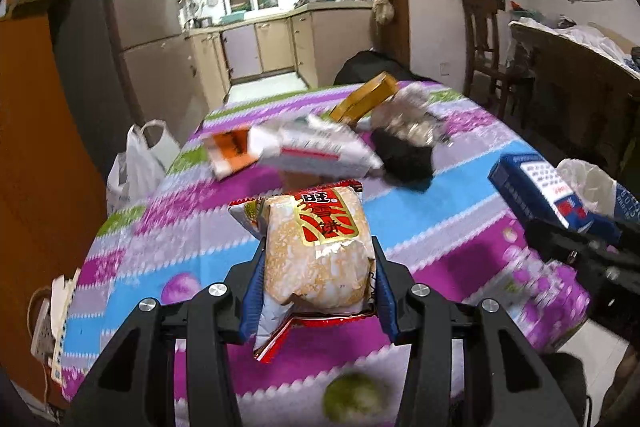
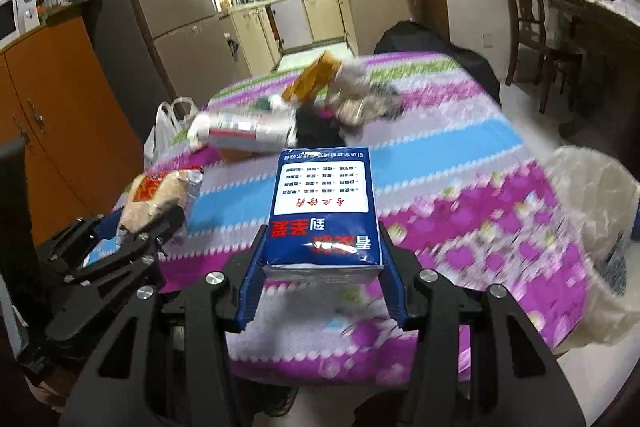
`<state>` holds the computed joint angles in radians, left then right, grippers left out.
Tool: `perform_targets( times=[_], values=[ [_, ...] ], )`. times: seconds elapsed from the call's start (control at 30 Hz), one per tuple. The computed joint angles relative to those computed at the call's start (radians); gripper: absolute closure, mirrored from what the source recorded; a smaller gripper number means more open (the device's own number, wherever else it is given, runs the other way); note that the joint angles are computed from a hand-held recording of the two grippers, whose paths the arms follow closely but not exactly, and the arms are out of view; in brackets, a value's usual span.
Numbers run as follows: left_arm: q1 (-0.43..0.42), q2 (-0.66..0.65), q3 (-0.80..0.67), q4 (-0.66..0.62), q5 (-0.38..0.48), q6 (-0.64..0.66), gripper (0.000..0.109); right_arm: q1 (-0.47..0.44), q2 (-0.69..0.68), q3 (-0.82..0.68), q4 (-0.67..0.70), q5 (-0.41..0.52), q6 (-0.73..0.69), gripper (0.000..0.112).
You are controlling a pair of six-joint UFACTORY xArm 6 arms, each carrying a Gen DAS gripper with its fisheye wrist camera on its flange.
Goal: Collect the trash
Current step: 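Carry both items over the trash bag and open both tools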
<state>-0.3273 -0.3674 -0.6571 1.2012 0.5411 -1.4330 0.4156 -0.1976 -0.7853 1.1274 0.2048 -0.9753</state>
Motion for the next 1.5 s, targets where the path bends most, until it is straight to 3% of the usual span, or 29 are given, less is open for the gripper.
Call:
perform_targets(
  times=[0.27,0.47,0.77,0.9,1.0,1.23,1.37,1.5],
  values=[
    [-0.041,0.155,-0.216,0.028,-0.047,0.046,0.061,-0.156,-0.011,-0.104,-0.019,0.043,-0.029,0.064],
    [-0.095,0.314,-0.428,0.023,-0.061,0.111,0.061,-0.286,-0.006,-0.169,-0.088,0.019,-0.030,0.064],
    [-0.184,0.612,-0.799,-0.152,-0.089,0.360,0.061,-0.489,0.079,-0.266,-0.313,0.045,0.101,0.064],
    [-0.233,0.771,-0.993,-0.281,-0.092,0.527,0.061,-0.573,0.128,-0.307,-0.422,0.102,0.173,0.064],
    [-0.258,0.901,-1.149,-0.452,-0.105,0.717,0.061,-0.636,0.161,-0.343,-0.469,0.159,0.207,0.064],
    [-0.307,1.161,-1.503,-0.834,-0.015,1.130,0.061,-0.692,0.210,-0.395,-0.577,0.260,0.284,0.064],
    [-0.328,1.262,-1.634,-1.022,0.043,1.331,0.061,-0.699,0.250,-0.441,-0.627,0.345,0.324,0.064],
    [-0.347,1.294,-1.638,-1.140,0.062,1.496,0.061,-0.708,0.280,-0.473,-0.665,0.440,0.344,0.064]
  ],
)
